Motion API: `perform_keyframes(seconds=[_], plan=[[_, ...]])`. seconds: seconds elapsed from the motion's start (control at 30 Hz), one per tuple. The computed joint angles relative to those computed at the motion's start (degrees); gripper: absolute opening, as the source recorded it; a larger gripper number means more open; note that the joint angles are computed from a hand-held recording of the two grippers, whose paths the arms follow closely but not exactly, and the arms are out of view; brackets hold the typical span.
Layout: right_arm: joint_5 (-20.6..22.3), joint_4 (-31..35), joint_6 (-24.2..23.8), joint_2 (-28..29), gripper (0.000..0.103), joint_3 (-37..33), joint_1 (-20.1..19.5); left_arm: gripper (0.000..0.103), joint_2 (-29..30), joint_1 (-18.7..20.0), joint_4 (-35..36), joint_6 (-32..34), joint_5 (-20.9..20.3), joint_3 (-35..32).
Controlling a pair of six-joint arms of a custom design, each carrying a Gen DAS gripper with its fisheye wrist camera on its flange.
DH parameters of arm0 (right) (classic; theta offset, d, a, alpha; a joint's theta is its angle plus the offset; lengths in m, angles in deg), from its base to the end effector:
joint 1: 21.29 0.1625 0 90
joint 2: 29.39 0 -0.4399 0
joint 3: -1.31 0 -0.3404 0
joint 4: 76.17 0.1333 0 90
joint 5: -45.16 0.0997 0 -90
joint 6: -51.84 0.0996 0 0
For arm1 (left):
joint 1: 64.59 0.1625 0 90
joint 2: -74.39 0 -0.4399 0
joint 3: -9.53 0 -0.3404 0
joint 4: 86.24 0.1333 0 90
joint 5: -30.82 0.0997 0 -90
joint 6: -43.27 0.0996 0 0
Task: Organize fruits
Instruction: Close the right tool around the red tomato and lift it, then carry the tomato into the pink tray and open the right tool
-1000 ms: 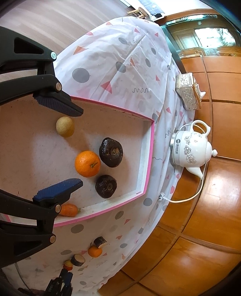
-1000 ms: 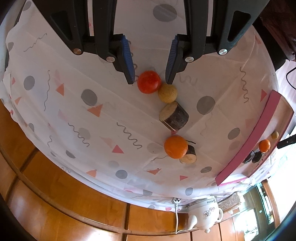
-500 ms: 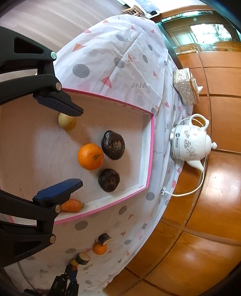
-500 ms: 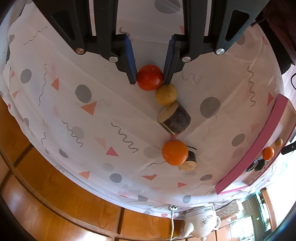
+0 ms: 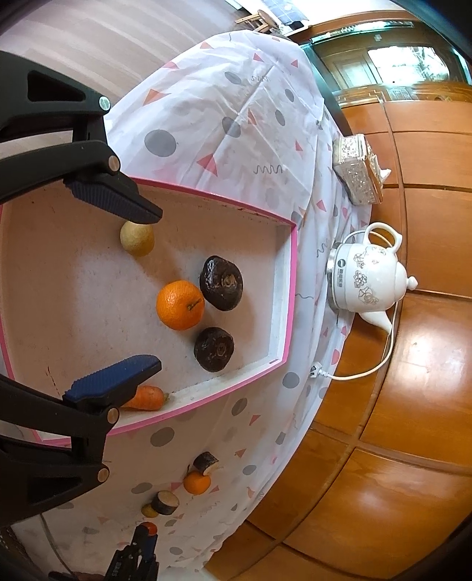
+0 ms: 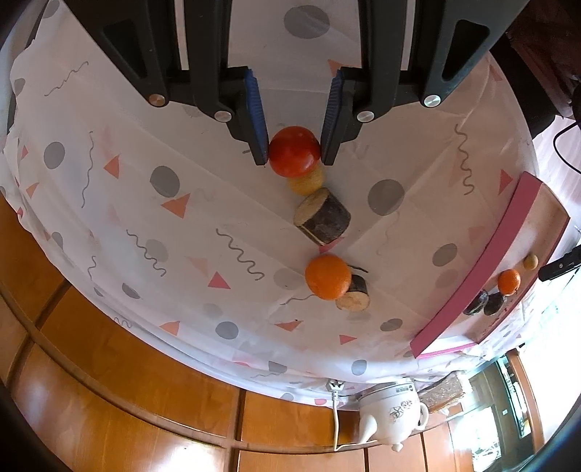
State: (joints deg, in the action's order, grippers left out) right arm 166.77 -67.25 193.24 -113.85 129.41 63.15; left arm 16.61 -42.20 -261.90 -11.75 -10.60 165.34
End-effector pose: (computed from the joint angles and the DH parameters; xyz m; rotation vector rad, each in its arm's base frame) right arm 0.0554 -0.2678 0.2375 0.4530 -2.3217 0.4889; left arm -0.1707 -0.2953 0.1119 0.3840 2.3990 -0.8345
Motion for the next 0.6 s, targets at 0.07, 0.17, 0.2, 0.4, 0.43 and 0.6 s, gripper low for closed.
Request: perform_keyframes(seconds=[0.07, 0.17, 0.2, 0.4, 0.43, 0.6], plan=[[0.06, 0.5, 0.44, -0.21, 0.029, -0.11, 0.77, 0.077, -0.22, -0.09, 0.05, -0.35, 0.2, 0.19], [-0.32, 1.6, 2.24, -0.56, 0.029, -0.26, 2.75, 0.078, -0.5, -0.19, -0.15, -0.72, 0.34, 0.45], [-0.8, 2.12, 2.98, -0.45, 0.029, -0.34, 3.75, 0.078, -0.59, -0.12, -0.12, -0.83, 0.36, 0.49], [-2.2, 2.54, 6.63, 4.25, 0.029, -1.06, 10.29, 0.078, -1.3, -0.05, 0.31, -1.87, 0.62, 0.87], [-2.74, 2.5, 7.31, 5.46, 0.029, -1.31, 11.27, 0.078, -1.48, -0.04, 0.49, -2.1, 0.72, 0.95], [-6.25, 1.66, 10.14, 11.62, 0.029, -2.8, 15.15, 0.078, -2.7, 0.54, 1.33, -3.34, 1.39, 1.37]])
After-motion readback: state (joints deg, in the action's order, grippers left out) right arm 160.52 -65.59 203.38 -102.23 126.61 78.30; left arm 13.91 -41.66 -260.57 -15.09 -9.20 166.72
